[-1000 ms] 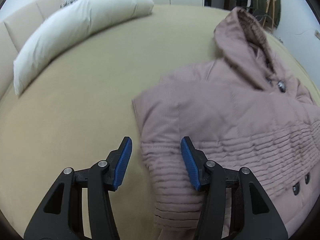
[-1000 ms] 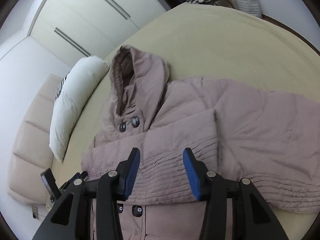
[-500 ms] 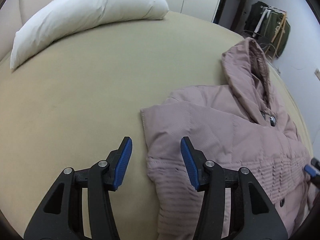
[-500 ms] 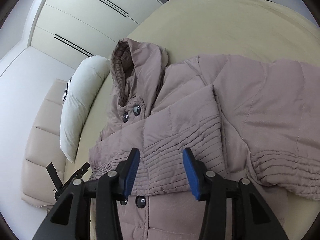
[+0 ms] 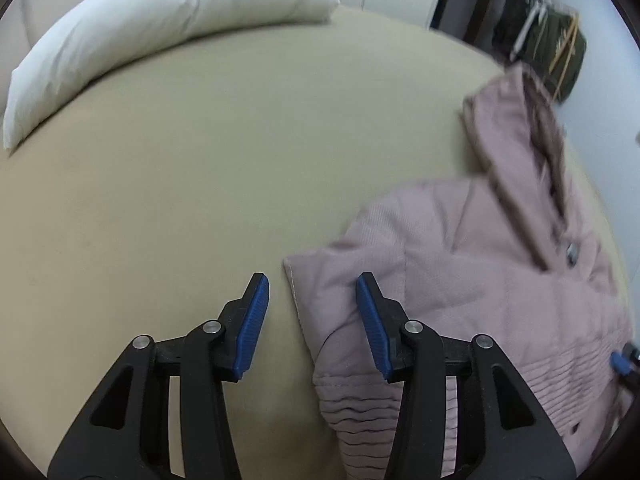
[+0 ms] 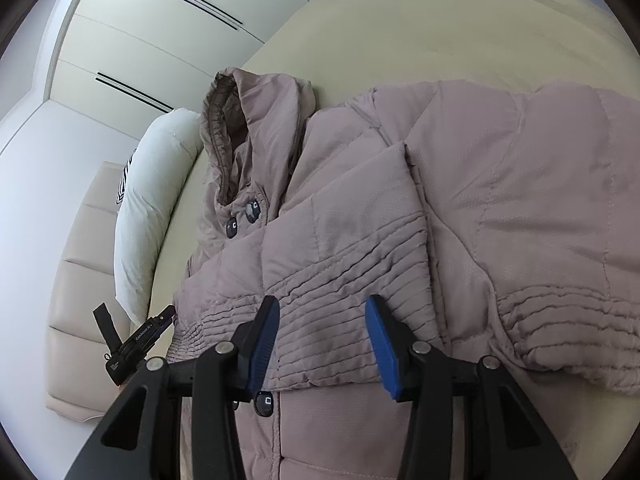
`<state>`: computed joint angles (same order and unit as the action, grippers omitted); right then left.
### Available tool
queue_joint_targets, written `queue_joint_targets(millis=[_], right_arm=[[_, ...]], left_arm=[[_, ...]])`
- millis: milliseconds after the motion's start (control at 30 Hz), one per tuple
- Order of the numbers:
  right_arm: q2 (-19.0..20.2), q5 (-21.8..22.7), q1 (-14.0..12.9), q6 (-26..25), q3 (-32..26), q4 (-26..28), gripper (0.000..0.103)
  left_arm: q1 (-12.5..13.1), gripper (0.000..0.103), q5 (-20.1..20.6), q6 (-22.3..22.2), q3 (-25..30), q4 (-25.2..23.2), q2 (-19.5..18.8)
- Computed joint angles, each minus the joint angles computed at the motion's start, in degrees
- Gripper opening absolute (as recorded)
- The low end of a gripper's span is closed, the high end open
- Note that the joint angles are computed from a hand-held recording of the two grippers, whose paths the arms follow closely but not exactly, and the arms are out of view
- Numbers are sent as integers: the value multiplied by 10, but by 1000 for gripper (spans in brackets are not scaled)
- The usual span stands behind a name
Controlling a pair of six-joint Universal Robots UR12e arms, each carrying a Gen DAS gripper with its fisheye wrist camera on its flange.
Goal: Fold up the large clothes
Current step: 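Lay the sleeve on the coat and open the left gripper, then carry the other sleeve across the coat front with the right gripper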
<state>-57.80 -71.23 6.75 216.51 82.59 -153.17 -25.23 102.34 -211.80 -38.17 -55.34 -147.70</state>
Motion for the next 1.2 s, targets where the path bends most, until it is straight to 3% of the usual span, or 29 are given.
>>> queue_joint_targets(millis=[33, 133, 200, 333, 400, 433, 467, 533, 600, 667, 733, 800, 867, 933, 1067, 1200], right_arm=[[2, -4, 1, -3, -2, 2, 49], [2, -7, 2, -1, -2, 4, 49], [-2, -2, 0, 8, 1, 1, 49], [-15, 13, 1, 9, 18, -30, 49], [-17, 18, 3, 3, 21, -28, 53], [-17, 16, 5, -1, 19, -15, 57], [-15, 12, 7, -4, 16, 7, 57], [-13, 12, 8, 0, 17, 19, 57], [-25, 10, 8, 19, 30, 5, 57], [-46, -2, 6, 39, 59, -48, 60], [-81, -38, 4, 85, 113, -134, 77], [-114, -67, -4, 156, 176, -220, 87], [-155, -113, -13, 223, 246, -280, 87], [-194, -161, -26, 294, 312, -320, 88], [-244, -209, -63, 437, 409, -397, 88], [-258, -231, -92, 493, 444, -432, 87]], left_arm=[[0, 45, -2, 14, 30, -33, -16], [-4, 44, 17, 28, 53, -55, -25], [-5, 41, 16, 6, 15, -10, -1], [-23, 41, 54, 13, -99, 112, 63], [-34, 41, 57, 35, -120, 110, 72], [-36, 41, 48, 48, -115, 77, 68], [-35, 41, 35, 48, -116, 64, 64], [-32, 41, 22, 22, -134, 87, 70], [-32, 41, 25, 3, -134, 84, 77], [-37, 41, 37, 17, -137, 100, 83], [-43, 41, 43, 26, -147, 130, 93], [-48, 48, 23, 14, -172, 170, 110], [-56, 68, 5, 3, -185, 191, 120], [-66, 71, -12, 0, -194, 204, 128], [-76, 71, -61, -41, -205, 212, 134], [-86, 71, -100, -67, -214, 208, 138]])
